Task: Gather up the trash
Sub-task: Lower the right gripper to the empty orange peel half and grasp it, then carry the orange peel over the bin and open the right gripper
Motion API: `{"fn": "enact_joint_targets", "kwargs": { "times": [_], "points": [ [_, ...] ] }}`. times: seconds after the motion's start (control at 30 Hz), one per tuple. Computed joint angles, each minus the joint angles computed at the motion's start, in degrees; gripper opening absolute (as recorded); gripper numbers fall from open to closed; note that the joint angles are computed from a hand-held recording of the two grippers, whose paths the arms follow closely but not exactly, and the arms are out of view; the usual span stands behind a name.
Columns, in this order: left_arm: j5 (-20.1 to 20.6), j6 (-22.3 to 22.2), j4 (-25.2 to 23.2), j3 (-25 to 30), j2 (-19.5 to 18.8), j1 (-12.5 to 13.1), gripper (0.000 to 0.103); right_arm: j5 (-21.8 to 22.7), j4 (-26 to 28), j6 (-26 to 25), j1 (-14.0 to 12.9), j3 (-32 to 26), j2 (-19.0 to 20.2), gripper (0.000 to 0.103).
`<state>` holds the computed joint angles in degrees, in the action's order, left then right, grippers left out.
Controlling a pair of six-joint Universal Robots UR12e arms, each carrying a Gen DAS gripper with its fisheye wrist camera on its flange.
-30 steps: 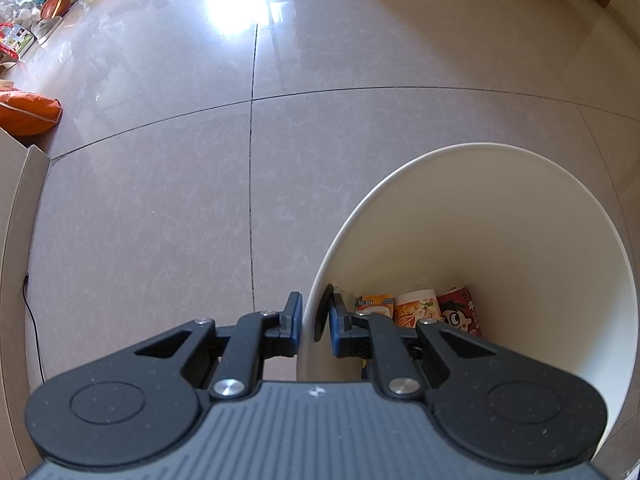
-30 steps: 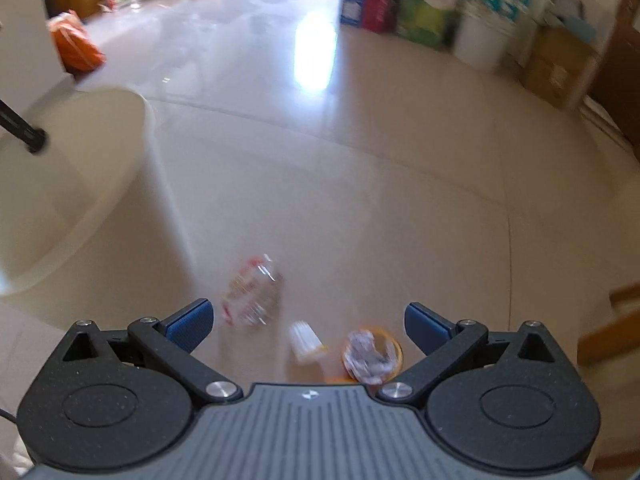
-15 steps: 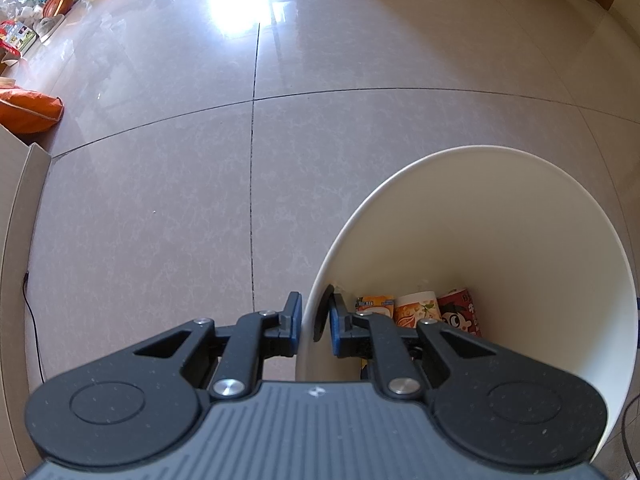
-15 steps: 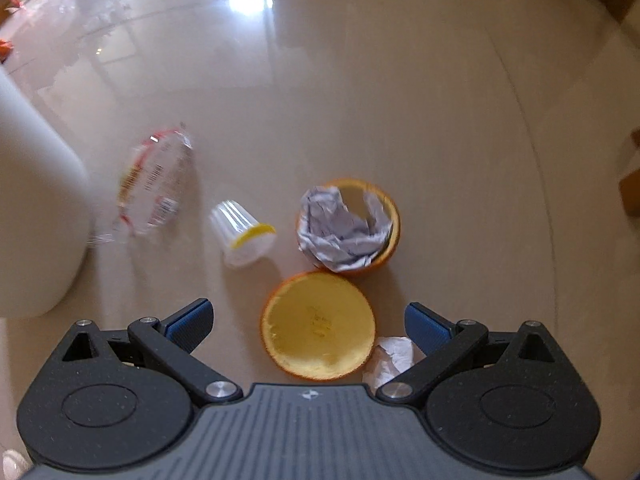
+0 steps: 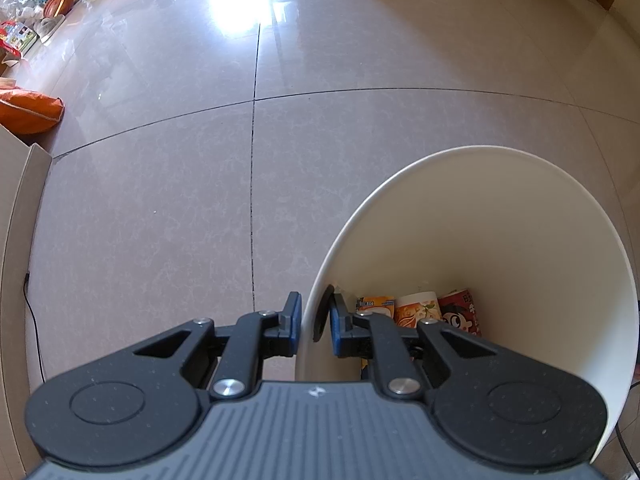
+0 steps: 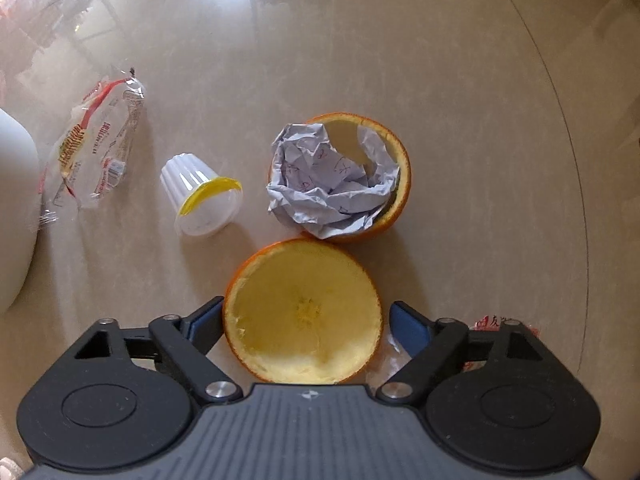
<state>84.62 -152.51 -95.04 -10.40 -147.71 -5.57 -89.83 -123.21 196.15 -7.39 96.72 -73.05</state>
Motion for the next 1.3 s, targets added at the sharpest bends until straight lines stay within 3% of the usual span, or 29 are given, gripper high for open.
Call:
{"fn": "enact_joint_targets", "kwargs": {
  "times": [0.07,0.33,0.7,0.97,1.3],
  "points": [
    [0.0,0.0,0.0,0.1,0.0,0.0,0.013,1.0,0.2,0.1,-0.3,0.3,-0.3,0.084],
    [0.1,-0.1,-0.6,1.1,-0.5,0.0,0.013,1.3,4.2,0.0,-0.1,-1.1,-1.0,0.081],
    [0.1,0.0,-1.3,2.2,-1.0,0.0,0.013,3.4,10.0,-5.4,0.8,-6.2,-3.7,0.08],
    [0.1,0.2,-0.1,0.3,-0.1,-0.1,0.014,8.4,12.3,-12.5,2.5,-14.8,-5.0,0.08],
    [0.0,0.3,-0.6,0.9,-0.4,0.0,0.014,15.4,10.9,-17.1,5.8,-26.0,-0.9,0.08]
  ]
}}
